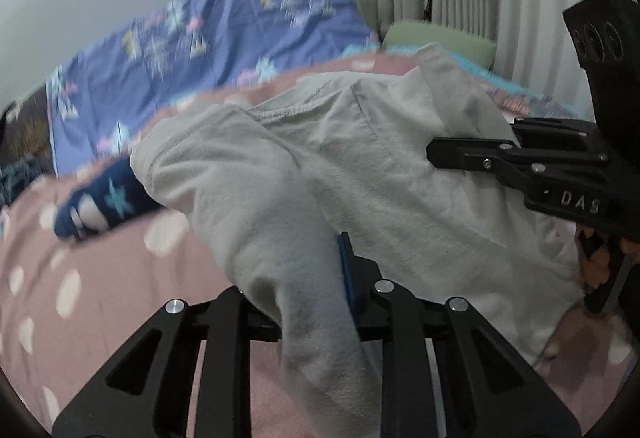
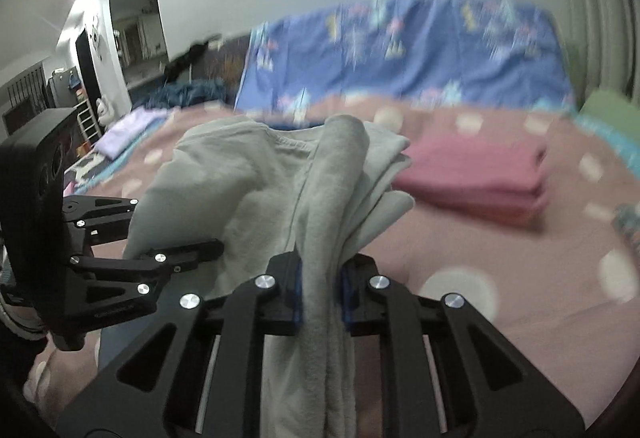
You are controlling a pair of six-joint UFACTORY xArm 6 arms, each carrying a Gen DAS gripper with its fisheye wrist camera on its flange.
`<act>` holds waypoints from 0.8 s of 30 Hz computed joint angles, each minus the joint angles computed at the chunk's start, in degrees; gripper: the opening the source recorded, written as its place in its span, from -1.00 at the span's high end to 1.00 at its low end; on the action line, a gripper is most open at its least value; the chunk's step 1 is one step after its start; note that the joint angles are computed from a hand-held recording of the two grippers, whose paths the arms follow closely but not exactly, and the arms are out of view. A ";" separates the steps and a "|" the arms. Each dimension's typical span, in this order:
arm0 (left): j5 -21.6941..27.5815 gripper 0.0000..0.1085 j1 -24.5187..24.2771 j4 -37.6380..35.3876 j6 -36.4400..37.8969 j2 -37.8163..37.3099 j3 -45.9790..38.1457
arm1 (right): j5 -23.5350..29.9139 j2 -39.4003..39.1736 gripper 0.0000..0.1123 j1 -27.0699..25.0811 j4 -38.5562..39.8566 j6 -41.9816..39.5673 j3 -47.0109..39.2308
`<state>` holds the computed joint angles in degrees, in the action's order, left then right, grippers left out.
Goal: Fold small clothes
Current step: 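Lift the grey shirt with both grippers and carry it onto the pink clothes stack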
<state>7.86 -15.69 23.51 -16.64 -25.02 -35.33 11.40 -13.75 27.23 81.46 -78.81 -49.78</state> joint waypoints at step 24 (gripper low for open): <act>22.34 0.44 -4.65 23.22 9.51 60.00 -85.20 | 4.19 36.63 0.75 -16.52 -36.15 42.92 -52.03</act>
<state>30.20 -20.34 46.73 -7.13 34.98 -120.53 15.59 22.89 10.71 45.31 -35.88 -101.81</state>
